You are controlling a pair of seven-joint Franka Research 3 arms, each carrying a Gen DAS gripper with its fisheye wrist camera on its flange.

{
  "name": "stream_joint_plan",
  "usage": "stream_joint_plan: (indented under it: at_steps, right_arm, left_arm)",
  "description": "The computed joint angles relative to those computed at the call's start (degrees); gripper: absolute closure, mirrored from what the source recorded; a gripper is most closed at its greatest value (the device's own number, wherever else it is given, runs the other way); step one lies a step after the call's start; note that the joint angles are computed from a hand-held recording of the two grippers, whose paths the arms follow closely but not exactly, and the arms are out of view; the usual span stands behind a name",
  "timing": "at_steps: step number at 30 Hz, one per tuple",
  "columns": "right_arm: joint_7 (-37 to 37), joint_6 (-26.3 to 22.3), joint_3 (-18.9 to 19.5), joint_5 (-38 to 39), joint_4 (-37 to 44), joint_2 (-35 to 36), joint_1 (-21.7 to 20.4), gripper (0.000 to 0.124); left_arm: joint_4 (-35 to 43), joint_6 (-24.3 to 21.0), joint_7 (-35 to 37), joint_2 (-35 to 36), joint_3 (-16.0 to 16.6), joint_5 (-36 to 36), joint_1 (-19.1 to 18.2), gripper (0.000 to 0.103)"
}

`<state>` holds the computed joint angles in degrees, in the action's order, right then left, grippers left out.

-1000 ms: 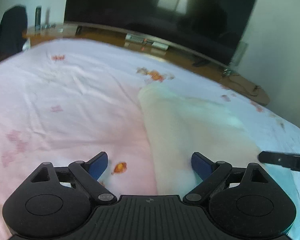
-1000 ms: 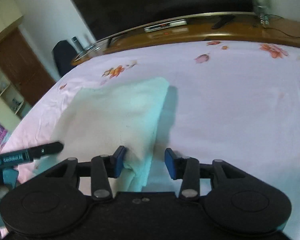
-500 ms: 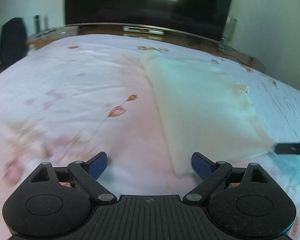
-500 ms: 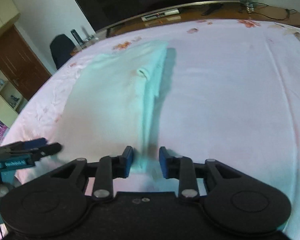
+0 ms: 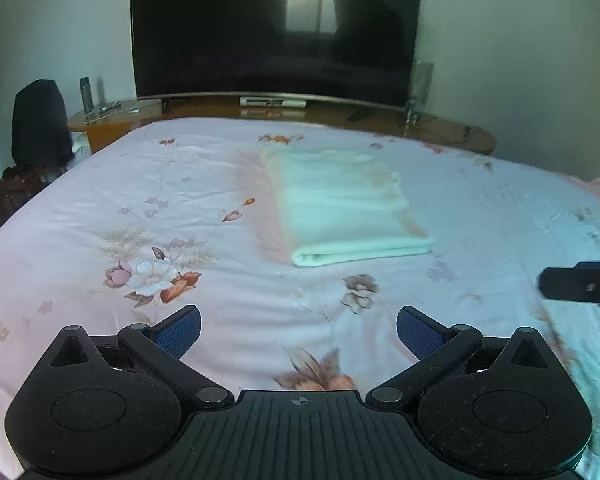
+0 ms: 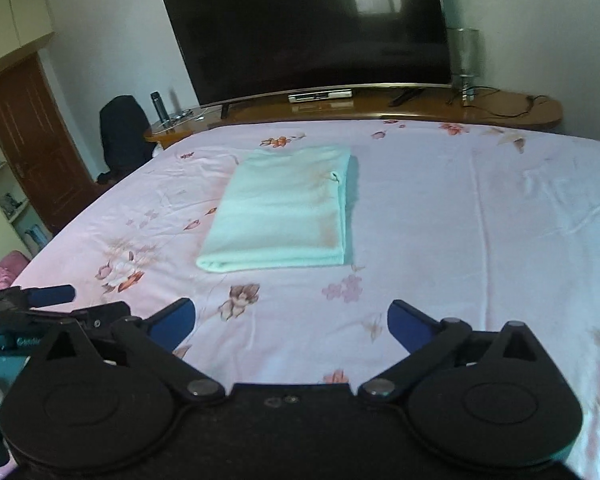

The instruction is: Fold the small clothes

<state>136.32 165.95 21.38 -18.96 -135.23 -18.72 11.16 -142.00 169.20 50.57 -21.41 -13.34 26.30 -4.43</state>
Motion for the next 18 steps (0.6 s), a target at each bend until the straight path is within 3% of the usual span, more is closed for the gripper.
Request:
stream_joint_plan:
  at_steps: [2, 6, 8, 10, 18]
  right_arm:
    - [-0.5, 0.8, -0.6, 1.7, -2.0, -2.5, 1.4, 0.021]
    - [2.6, 0.3, 3.3, 0.5, -3.2, -5.5, -1.3, 0.021]
    - [1.2, -0.2, 2.8, 1.7, -3.4, -6.0, -0.1, 0.021]
    - [2.4, 0.2, 4.7, 0.8, -4.0, -7.4, -1.6, 0.021]
    - [1.6, 0.8, 5.6, 2.6, -5.0, -8.9, -1.7, 0.021]
  left_arm:
    - [-1.7, -0.9, 1.4, -2.5, 1.4, -2.0, -2.2, 0.000]
    - [-4.4, -0.2, -0.2, -6.1, -0.2, -1.6, -1.3, 0.000]
    - [-5.4, 0.4, -0.1, -7.3, 0.2, -1.9, -1.6, 0.000]
    - [-6.0, 0.6, 0.1, -8.4, 0.1, -2.0, -1.8, 0.000]
    - [-5.6, 1.0, -1.5, -10.0, -2.0, -0.7, -0.2, 0.000]
